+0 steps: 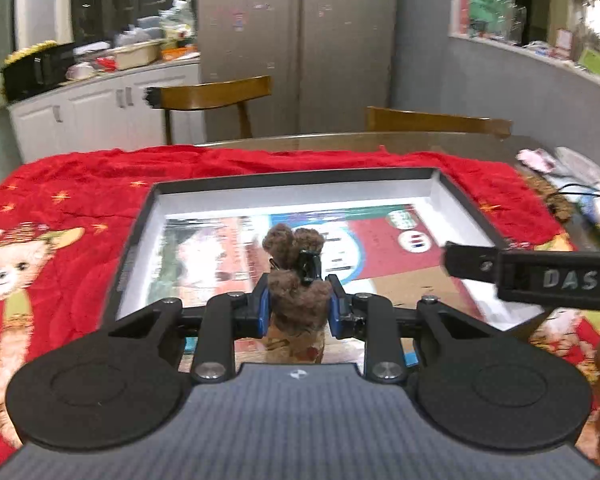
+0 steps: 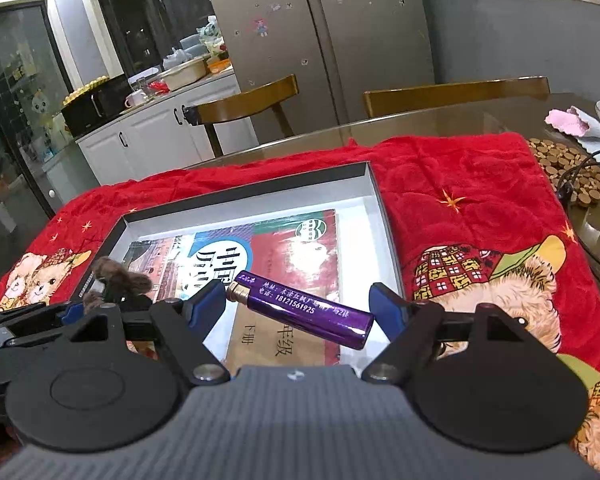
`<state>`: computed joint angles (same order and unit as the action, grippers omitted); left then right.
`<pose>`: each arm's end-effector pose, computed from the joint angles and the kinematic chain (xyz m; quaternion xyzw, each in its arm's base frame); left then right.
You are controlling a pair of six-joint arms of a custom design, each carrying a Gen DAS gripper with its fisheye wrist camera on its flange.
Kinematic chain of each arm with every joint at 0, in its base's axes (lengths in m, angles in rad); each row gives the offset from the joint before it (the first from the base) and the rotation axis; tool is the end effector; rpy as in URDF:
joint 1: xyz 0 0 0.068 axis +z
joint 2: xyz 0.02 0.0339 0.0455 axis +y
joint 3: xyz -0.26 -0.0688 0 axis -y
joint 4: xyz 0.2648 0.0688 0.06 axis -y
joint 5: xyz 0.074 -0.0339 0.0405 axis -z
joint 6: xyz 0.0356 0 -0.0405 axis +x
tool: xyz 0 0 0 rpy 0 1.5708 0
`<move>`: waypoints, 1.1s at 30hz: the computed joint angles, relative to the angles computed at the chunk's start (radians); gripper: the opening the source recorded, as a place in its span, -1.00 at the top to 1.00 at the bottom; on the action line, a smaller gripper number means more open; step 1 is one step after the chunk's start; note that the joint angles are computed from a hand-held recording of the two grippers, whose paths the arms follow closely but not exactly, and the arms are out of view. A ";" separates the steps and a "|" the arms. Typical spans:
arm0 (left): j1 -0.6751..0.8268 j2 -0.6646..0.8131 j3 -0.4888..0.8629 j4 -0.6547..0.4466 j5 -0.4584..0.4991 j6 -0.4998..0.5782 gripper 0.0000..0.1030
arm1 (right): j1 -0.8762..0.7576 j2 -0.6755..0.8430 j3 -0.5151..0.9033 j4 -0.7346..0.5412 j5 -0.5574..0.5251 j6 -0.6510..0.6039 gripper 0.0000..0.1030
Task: Organize objects
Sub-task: 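Carry the pompom and purple lighter over the black box with both tools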
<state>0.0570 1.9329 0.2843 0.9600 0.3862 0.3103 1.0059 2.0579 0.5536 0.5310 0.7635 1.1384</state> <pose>0.2343 -0.0001 0.0200 0.1934 0.8700 -0.0941 0.4436 0.1681 0.2193 0.0006 0.1681 0.8777 0.0696 0.4433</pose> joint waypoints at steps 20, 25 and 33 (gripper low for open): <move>0.074 -0.048 0.012 -0.110 0.190 0.003 0.39 | -0.047 0.020 -0.068 0.220 -0.115 -0.075 -0.53; 0.059 -0.054 0.038 -0.210 0.234 0.033 0.39 | -0.053 0.046 -0.064 0.257 -0.133 -0.087 -0.53; -0.006 0.074 0.085 -0.147 0.128 0.020 0.39 | -0.053 0.102 -0.026 0.246 -0.145 -0.098 -0.53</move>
<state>0.0512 2.0066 0.3695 0.8134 0.5146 0.3307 0.9531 2.1599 0.5275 0.7774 0.6187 1.0399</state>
